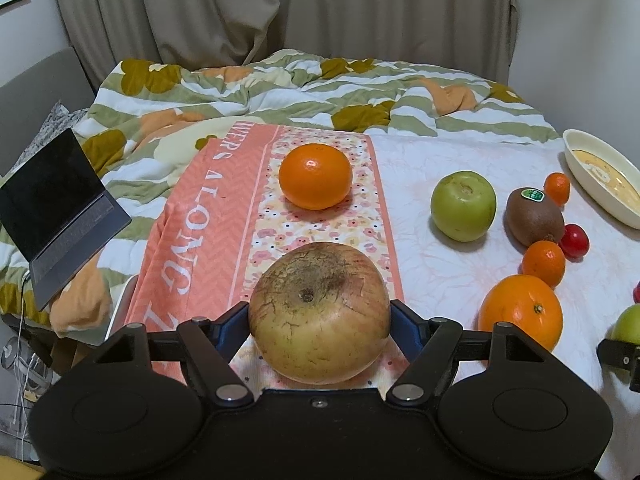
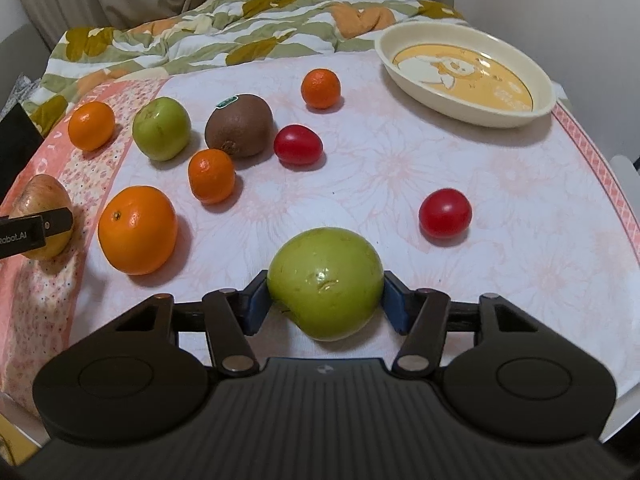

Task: Organize fruits
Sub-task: 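Carry the yellow-brown apple and green apple with both tools toward the white bowl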

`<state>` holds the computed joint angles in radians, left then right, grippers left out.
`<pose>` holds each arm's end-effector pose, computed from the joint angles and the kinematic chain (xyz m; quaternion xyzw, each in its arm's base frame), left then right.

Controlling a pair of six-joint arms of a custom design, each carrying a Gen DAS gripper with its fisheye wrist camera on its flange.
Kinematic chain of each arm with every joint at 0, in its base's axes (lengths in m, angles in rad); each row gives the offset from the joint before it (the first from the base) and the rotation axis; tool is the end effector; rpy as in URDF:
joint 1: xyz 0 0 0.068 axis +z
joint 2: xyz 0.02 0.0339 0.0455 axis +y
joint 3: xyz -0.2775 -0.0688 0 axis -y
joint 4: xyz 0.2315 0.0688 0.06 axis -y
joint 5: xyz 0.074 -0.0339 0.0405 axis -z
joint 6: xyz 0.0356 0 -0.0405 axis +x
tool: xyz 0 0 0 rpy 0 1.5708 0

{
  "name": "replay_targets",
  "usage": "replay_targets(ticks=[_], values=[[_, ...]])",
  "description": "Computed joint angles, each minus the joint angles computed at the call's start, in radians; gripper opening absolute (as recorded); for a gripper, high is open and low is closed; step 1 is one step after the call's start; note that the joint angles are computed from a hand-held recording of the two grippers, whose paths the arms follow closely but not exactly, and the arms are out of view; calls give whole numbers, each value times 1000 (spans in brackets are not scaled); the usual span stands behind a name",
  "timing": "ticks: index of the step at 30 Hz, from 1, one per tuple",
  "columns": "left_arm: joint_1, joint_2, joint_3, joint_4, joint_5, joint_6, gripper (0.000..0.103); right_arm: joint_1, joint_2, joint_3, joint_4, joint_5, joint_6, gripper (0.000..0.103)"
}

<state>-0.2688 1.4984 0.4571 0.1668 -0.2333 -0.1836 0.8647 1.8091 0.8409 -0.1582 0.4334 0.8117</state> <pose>0.2319 -0.0554 0.1374 0.0001 0.9345 0.0306 0.3547 0.2137 0.2276 0.1305 0.0221 0.9535 0.0197 0.2999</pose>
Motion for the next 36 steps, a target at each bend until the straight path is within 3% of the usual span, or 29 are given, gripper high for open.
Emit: replay_targets(ticks=[9, 16, 20, 30, 36], values=[[-42, -82, -39, -23, -9, -13, 77, 2, -24, -14, -1, -4, 22, 72], [-165, -195, -7, -149, -67, -55, 77, 2, -131, -55, -30, 19, 18, 72], [-289, -220, 70, -257, -153, -126, 77, -37, -239, -101, -38, 2, -45, 72], [-571, -51, 425, -504, -395, -400, 77, -382, -520, -142, -104, -240, -468, 72], [-625, 134, 658, -537, -432, -453, 77, -668, -537, -80, -121, -437, -745, 72]])
